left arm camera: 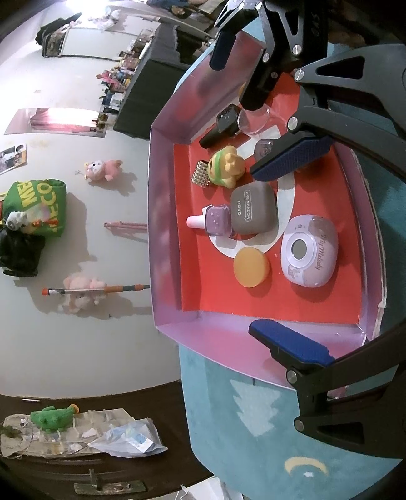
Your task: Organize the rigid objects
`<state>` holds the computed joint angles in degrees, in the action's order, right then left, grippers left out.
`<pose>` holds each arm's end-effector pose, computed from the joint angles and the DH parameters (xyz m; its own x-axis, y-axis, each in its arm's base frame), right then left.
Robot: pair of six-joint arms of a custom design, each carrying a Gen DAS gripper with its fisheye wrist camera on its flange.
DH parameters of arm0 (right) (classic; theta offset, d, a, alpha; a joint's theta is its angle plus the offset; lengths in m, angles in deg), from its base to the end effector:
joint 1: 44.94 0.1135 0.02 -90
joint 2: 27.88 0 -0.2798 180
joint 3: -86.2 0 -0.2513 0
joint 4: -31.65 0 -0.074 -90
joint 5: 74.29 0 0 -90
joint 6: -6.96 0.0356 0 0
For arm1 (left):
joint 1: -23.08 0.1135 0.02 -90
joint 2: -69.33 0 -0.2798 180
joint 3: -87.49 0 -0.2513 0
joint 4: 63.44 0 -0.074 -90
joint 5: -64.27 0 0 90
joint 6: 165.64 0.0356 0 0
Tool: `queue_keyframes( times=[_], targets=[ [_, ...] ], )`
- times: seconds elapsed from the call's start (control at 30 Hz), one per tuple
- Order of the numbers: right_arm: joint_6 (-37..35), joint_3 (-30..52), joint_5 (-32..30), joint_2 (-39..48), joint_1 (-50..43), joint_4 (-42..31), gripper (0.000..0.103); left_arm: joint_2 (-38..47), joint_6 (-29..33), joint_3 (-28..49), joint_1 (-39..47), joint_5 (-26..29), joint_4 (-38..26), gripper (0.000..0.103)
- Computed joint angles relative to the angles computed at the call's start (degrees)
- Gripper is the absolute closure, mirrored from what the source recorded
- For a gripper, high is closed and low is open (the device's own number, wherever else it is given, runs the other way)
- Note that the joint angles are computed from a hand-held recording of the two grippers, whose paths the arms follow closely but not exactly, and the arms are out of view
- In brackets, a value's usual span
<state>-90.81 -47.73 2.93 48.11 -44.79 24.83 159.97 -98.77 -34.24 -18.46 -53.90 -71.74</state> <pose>0.2572 0.0085 0.1946 -0.5684 -0.1333 -0.8119 -0.2590 0.9656 0.0228 0.2471 -0.1965 0.1901 -0.5729 0.0450 -0.8184 0.0995 0.9949 -0.0150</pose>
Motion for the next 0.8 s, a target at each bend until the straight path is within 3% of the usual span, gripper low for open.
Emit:
queue_keyframes(
  times=[0.8],
  targets=[
    [0.2, -0.7, 1.1, -1.5, -0.3, 0.8, 0.0, -0.7, 1.0, -1.2, -0.8, 0.1, 1.6, 0.012]
  ],
)
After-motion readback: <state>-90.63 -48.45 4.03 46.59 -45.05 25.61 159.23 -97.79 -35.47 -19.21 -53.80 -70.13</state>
